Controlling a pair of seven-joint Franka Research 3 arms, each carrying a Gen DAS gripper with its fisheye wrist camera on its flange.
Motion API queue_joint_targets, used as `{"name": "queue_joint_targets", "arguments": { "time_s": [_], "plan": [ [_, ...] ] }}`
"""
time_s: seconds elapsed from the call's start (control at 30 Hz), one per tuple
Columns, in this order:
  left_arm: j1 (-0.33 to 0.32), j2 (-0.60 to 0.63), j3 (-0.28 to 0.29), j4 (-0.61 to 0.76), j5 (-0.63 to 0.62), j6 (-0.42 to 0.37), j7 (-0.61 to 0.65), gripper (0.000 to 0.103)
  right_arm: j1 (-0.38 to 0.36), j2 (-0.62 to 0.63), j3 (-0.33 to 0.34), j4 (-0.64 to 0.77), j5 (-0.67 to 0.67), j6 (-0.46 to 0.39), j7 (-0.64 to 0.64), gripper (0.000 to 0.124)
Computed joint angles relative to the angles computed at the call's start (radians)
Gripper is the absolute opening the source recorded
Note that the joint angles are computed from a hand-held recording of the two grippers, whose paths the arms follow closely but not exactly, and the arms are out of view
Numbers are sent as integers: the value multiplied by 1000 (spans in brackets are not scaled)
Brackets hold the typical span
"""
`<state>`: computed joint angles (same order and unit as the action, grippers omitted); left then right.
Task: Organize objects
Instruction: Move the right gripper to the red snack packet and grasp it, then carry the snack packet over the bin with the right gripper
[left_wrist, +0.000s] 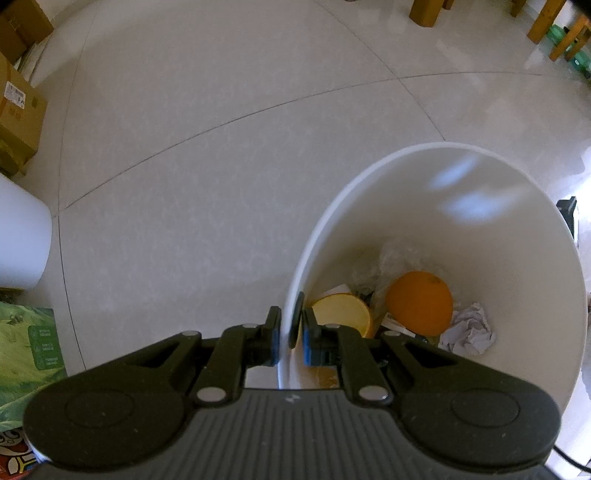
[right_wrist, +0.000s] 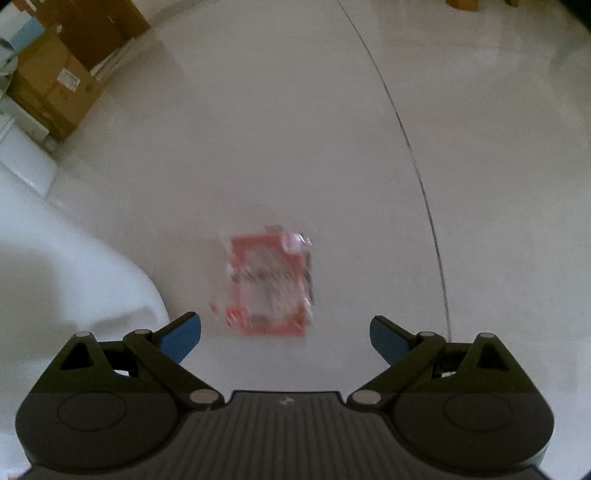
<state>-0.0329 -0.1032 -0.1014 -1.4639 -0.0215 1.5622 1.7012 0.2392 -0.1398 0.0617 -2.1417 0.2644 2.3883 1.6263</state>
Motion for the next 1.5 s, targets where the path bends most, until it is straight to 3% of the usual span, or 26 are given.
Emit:
{"name": "queue_joint_targets", "arguments": {
  "time_s": [0.07, 0.3, 0.53, 0.77, 0.83, 1.0, 1.37, 1.5],
  "plan": [
    [0, 0, -1, 1, 1, -1, -1, 9, 1, 15, 20, 1, -78, 39, 24, 100],
    [-1, 6, -2, 10, 1, -6, -4, 9, 32, 91, 43, 36, -298, 48, 95, 99],
    [5, 13, 2, 19, -11, -12, -2, 9, 30, 86, 20, 24, -331, 51, 169, 99],
    [6, 17, 0, 24, -9, -14, -1, 9, 41, 131, 26, 65, -355, 83, 147, 98],
    [6, 17, 0, 24, -9, -14, -1, 9, 49, 161, 25, 88, -391, 79, 137, 85],
    [7, 19, 0, 28, -12, -17, -2, 9, 63, 177, 15, 126, -424, 42, 133, 64],
    [7, 14, 1, 21, -11, -12, 6, 9, 58, 140, 11, 158, -417, -63, 145, 61],
    [9, 17, 2, 26, -16, -17, 0, 9, 47, 77, 11, 160, -411, -136, 115, 61]
  ]
}}
